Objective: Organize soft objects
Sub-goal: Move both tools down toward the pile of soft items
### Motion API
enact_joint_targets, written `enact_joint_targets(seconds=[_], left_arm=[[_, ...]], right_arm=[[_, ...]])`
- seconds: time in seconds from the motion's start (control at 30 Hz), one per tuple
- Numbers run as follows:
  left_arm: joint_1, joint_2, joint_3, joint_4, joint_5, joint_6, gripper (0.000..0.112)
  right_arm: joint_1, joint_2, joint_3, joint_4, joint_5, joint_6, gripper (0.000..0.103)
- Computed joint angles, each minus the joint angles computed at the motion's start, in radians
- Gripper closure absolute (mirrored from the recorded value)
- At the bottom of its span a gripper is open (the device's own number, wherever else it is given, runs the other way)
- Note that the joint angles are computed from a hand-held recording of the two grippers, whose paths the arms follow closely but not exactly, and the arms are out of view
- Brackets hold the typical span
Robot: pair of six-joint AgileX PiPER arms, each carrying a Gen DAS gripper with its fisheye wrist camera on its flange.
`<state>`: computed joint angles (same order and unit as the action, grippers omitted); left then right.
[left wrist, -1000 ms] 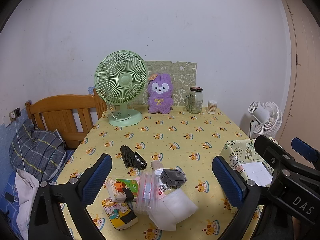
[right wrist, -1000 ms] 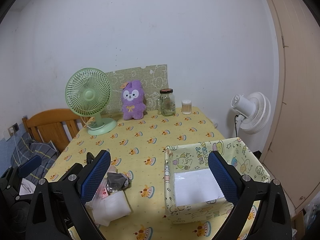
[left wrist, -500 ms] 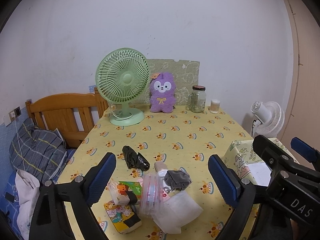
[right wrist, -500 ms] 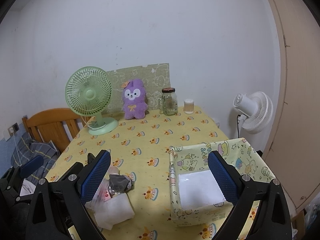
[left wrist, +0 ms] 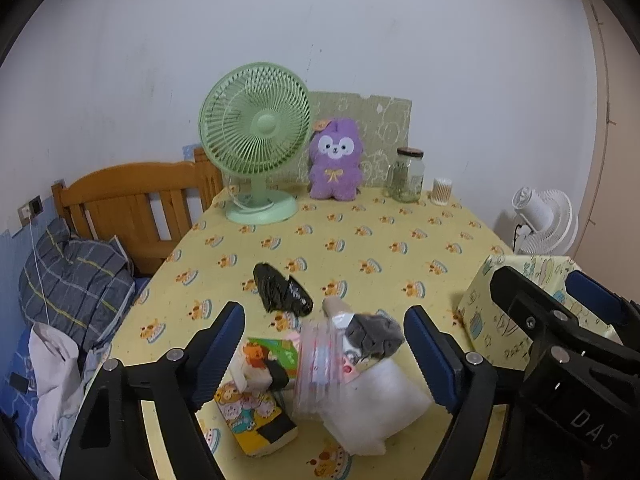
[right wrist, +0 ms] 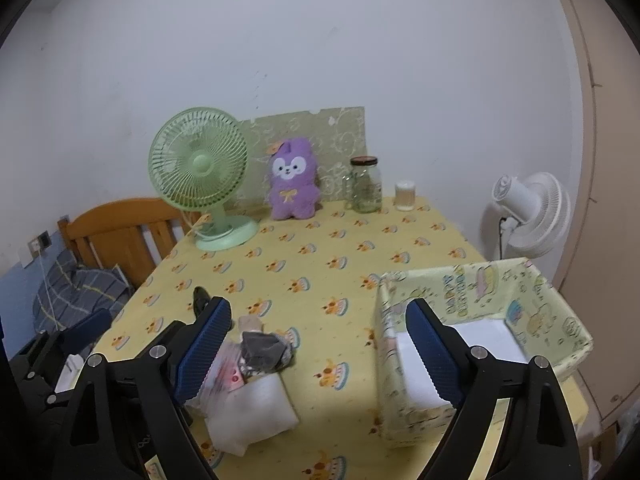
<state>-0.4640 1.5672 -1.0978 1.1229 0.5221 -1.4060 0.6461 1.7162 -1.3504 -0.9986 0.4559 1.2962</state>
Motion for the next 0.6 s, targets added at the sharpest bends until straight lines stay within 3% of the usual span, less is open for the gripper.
enact_joint_targets(seconds=[0.4,0.6], left_arm=[[0.033,0.018,0.087,0.057,-0.074,-0.073,0.029],[0.064,0.041,0.098,0.026,-0.108,-0.04,0.03]], right_arm=[[0.029,0.061,0.014,-0.011,-0.074,0.012,0.014],[0.031,0.114,-0.025,0.084,-0.079,-0.078,0.016]])
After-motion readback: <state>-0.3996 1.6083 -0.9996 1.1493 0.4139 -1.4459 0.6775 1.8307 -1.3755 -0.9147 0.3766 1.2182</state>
